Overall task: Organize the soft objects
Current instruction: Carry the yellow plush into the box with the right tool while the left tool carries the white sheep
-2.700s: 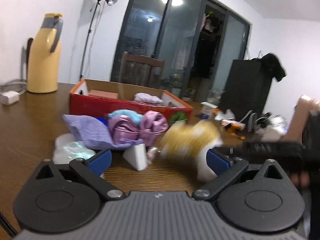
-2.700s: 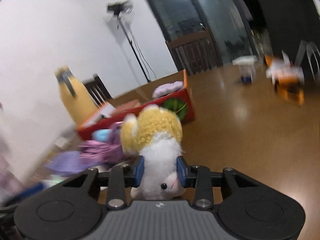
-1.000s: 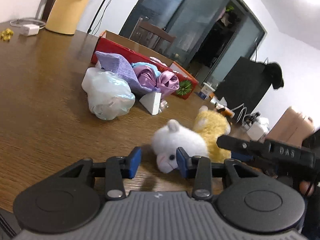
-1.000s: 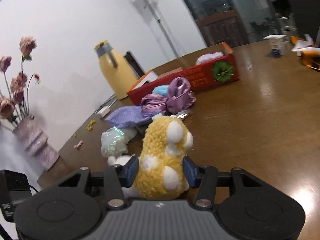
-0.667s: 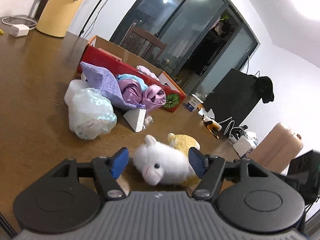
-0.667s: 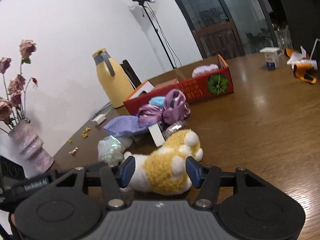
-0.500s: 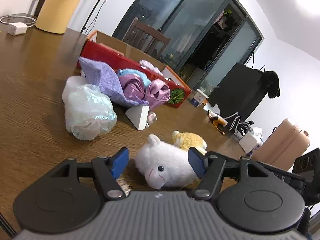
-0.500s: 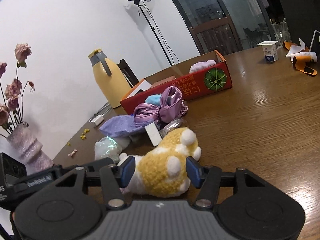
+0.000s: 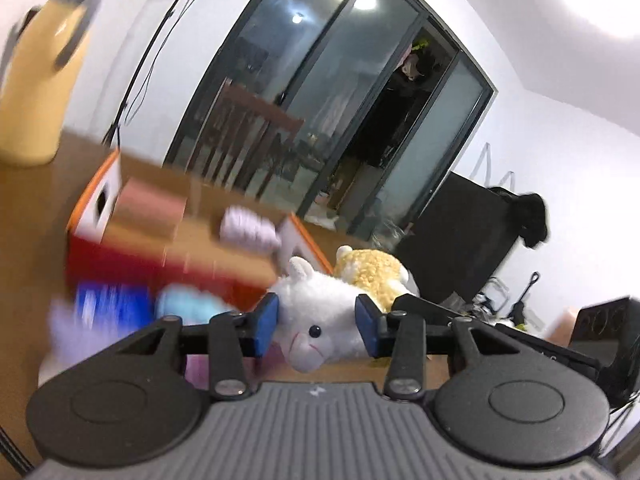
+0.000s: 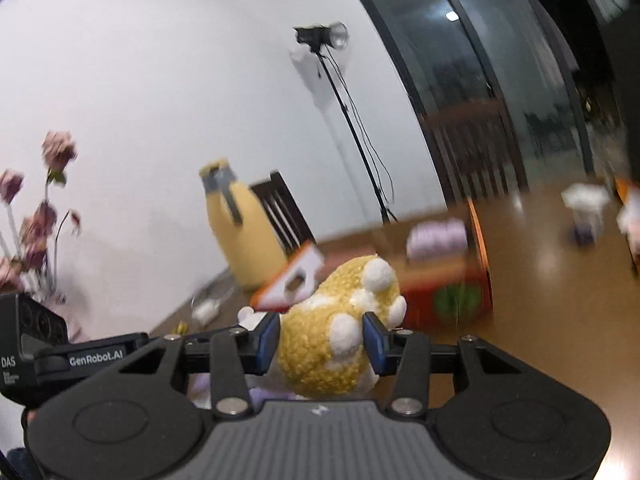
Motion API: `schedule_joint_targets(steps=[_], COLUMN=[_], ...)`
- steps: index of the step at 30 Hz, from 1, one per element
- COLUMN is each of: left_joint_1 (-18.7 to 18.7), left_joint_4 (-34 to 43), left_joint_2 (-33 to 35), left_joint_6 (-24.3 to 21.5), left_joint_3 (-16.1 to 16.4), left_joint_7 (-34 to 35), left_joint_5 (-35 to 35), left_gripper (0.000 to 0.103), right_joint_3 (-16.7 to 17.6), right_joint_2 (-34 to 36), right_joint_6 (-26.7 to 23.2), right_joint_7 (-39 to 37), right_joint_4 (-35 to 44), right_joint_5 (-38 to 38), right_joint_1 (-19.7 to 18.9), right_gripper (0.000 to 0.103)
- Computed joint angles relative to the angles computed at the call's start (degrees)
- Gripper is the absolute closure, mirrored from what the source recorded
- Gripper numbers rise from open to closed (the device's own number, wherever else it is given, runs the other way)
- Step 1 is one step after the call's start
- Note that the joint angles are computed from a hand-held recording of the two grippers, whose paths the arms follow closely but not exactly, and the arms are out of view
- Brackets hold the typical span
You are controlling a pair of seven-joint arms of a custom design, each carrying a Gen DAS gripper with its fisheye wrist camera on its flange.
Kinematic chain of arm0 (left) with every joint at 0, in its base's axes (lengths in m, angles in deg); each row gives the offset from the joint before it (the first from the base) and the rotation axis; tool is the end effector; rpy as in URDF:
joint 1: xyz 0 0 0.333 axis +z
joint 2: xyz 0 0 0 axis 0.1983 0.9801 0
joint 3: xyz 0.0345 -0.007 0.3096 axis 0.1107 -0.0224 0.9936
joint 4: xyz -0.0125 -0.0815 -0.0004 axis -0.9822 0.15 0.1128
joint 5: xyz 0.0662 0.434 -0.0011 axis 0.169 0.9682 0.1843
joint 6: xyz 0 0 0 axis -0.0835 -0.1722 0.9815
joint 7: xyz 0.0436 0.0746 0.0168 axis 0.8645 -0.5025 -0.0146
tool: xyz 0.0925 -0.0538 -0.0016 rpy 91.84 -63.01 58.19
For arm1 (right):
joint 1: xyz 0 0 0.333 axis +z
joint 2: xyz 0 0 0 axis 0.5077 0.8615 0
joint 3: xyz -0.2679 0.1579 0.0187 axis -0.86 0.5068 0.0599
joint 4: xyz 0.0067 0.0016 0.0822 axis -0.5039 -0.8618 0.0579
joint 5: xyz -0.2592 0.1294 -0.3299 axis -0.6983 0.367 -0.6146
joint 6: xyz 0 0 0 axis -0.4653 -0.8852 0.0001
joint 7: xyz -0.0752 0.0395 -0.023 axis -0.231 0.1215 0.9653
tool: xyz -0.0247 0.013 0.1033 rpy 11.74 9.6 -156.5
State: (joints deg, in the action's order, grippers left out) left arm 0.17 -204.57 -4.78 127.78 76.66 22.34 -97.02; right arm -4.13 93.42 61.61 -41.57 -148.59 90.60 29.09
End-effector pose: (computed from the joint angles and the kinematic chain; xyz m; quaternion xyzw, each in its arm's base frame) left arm 0.5823 -0.1968 0.4956 -0.6411 0.5063 -0.5361 0.2125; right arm 0.6703 0.0024 0.4754 -0.6863 0.4237 -0.0612 0.5879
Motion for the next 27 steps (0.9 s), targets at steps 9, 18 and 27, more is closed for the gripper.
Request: schedule_joint_targets(steps=[9,18,27], left_joint_1=[-5.76,1.78,-13.79], left_joint_4=[32.47,33.89,23.99], left_joint_2=[23.36,25.91,15.09], left_joint_6=[-19.84,-22.85,-18.74], left_joint_3=[11.6,3.0,23.26], left_joint_7=[1.06,2.69,-15.64], left_joint_5=[-2.38,3.56,22.58], left_gripper=[0.061,0.057,0.048], right_joint_3=[1.23,2.87,11.27], right_joint_2=[30.27,34.52,25.52], right_joint_6=[5.24,10.74,16.94], right_joint_7=[25.38,29.77,22.74], right_joint_4=[39.64,42.89,33.39], right_joint_5=[-20.69,-30.15,-29.7], right_joint_1=[3.28,3.91,-2.34], right_gripper=[0.059,0.057,0.045])
